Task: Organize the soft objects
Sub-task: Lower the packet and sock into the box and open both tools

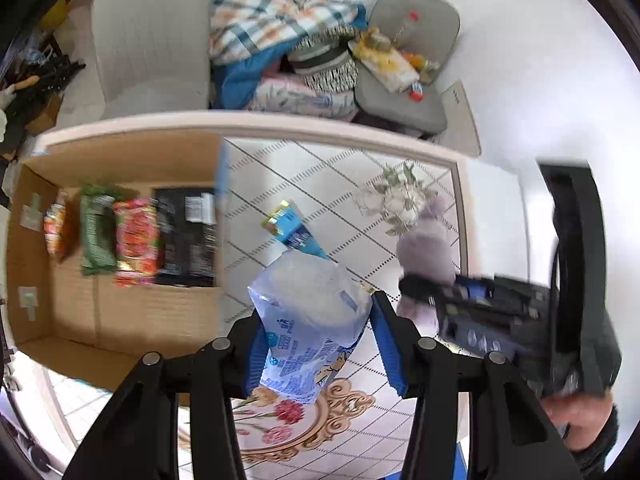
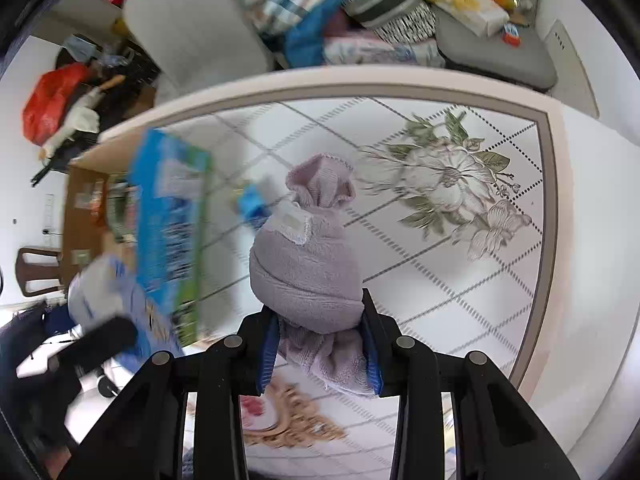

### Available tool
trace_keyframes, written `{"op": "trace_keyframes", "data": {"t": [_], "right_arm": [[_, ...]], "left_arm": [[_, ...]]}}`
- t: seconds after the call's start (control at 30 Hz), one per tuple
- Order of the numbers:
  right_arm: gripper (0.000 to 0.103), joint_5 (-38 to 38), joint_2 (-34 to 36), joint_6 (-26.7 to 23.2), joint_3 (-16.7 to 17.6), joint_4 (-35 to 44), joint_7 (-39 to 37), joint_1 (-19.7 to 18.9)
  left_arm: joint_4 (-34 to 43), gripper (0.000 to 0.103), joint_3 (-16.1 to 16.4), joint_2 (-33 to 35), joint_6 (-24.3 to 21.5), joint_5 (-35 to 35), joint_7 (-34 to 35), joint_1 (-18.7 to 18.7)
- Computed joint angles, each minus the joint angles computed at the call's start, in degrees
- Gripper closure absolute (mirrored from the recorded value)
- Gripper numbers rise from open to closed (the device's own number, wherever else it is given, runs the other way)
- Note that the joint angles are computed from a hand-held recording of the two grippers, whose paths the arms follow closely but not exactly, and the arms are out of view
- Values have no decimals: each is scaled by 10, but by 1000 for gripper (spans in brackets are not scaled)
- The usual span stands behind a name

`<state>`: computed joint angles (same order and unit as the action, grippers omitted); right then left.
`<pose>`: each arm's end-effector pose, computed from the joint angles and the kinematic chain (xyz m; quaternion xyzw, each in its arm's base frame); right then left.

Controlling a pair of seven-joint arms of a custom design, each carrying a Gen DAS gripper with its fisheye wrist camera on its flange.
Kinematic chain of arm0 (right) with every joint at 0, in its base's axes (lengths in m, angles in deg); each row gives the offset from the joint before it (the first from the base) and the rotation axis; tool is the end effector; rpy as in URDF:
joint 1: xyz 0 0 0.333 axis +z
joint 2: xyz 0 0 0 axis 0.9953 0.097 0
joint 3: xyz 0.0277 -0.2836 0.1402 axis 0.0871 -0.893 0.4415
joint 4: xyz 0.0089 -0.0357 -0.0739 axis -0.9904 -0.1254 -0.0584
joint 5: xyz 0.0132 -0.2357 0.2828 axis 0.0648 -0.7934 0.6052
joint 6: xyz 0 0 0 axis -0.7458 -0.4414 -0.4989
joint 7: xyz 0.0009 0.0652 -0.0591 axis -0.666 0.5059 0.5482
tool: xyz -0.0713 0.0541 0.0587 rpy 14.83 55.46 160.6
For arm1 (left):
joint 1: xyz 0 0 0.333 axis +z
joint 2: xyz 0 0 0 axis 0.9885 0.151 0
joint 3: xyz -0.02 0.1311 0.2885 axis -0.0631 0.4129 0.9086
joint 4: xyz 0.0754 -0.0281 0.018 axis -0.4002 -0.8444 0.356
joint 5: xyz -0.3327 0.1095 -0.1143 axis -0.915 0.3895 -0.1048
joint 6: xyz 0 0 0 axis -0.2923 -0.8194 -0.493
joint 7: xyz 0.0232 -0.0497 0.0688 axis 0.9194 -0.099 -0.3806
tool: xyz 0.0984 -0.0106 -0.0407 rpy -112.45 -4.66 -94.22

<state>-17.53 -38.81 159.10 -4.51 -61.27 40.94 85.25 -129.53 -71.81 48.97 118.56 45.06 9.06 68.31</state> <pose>0.6222 0.0400 0.6563 -0.7409 0.6567 0.0951 0.1038 0.5773 -0.2445 0.7093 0.7128 -0.6819 0.1571 0.0482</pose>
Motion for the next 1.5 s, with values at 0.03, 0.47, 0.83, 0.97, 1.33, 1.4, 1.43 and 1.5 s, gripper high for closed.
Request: {"op": "trace_keyframes", "data": {"t": [0.03, 0.47, 0.83, 0.97, 1.33, 1.4, 1.43, 1.5], "right_arm": [[65, 5, -20, 8, 3, -14, 10, 7], [65, 45, -130, 141, 53, -165, 188, 143], [65, 13, -46, 184, 70, -141, 277, 225], [65, -1, 3, 175, 71, -94, 292, 243], [41, -26, 108, 137, 71, 31, 308, 287], [32, -26, 101, 150, 70, 15, 309, 291], [32, -27, 97, 154, 69, 9, 312, 293], [32, -30, 94, 153, 68, 7, 310, 294]], "left_arm": [[15, 58, 2, 0, -11, 3, 6, 4], [-183, 58, 56, -144, 18, 7, 136, 127], [-309, 58, 90, -161, 29, -45, 167, 198], [-326, 58, 93, -155, 27, -53, 167, 212], [-312, 47, 91, -124, -24, -64, 178, 235], [-318, 45, 92, -130, -24, -57, 182, 237], [-322, 41, 92, -133, -22, -56, 184, 237], [-329, 39, 92, -141, -20, -51, 190, 236]]}}
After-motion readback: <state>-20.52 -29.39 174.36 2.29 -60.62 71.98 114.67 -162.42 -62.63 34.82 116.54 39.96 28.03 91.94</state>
